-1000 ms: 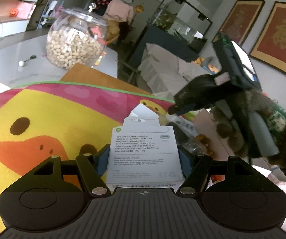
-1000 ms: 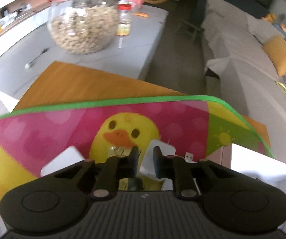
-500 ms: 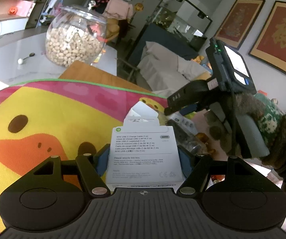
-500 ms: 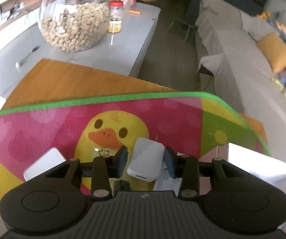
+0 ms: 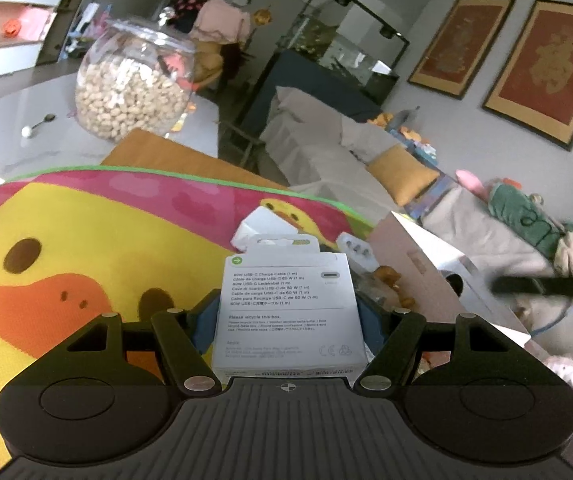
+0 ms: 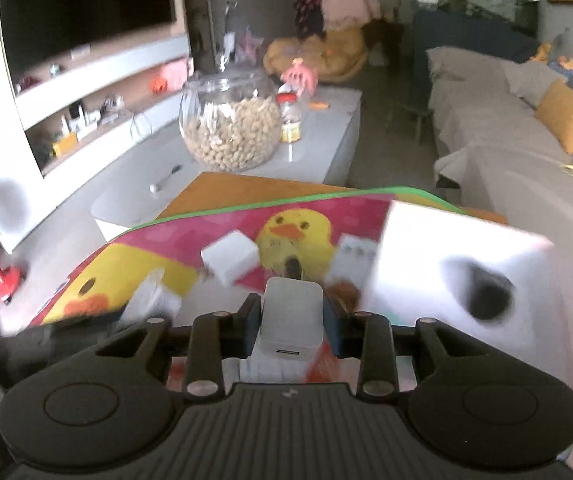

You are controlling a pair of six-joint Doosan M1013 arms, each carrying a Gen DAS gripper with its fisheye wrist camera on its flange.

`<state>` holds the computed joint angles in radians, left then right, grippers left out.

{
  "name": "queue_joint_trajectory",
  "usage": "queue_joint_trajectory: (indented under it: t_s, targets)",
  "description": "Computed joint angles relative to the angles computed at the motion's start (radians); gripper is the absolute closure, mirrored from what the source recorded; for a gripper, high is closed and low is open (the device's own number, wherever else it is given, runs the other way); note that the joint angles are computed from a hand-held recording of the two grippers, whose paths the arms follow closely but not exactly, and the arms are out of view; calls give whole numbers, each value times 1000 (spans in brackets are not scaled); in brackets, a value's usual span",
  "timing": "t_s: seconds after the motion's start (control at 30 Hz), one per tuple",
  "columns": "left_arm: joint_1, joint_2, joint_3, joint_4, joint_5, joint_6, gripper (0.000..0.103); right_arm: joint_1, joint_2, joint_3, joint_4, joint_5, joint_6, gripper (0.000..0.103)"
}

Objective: Organize rigid objects

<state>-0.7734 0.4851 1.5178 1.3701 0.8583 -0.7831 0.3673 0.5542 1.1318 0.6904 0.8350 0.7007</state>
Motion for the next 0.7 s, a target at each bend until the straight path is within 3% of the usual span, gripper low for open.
queue_joint_trajectory:
  t_s: [0.1, 0.23, 0.33, 0.37, 0.43, 0.57, 0.63, 0.7]
  targets:
    - [-2, -1, -8, 12, -51, 29, 29, -37, -66, 127, 5, -85, -15, 70]
    - [-3, 11, -49, -49, -173, 140, 29, -72, -103, 218, -67, -123, 36, 70]
    - [-2, 35, -119, -226, -263, 420, 29, -94, -112, 247, -99, -141, 93, 71]
    - [-2, 43, -143, -301, -288, 534, 29, -99, -115, 254, -101, -150, 106, 81]
    - [-3, 61, -188, -463, -325, 765, 29, -114, -121, 269, -69, -165, 89, 87]
    - [-15, 100, -272, -697, -318, 1095, 29, -139, -140, 310, 74, -203, -38, 87]
    - [-22, 113, -302, -720, -278, 1134, 29, -143, -148, 329, 106, -214, -89, 85]
    - [-26, 118, -315, -700, -241, 1103, 29, -150, -155, 348, 125, -221, -143, 70]
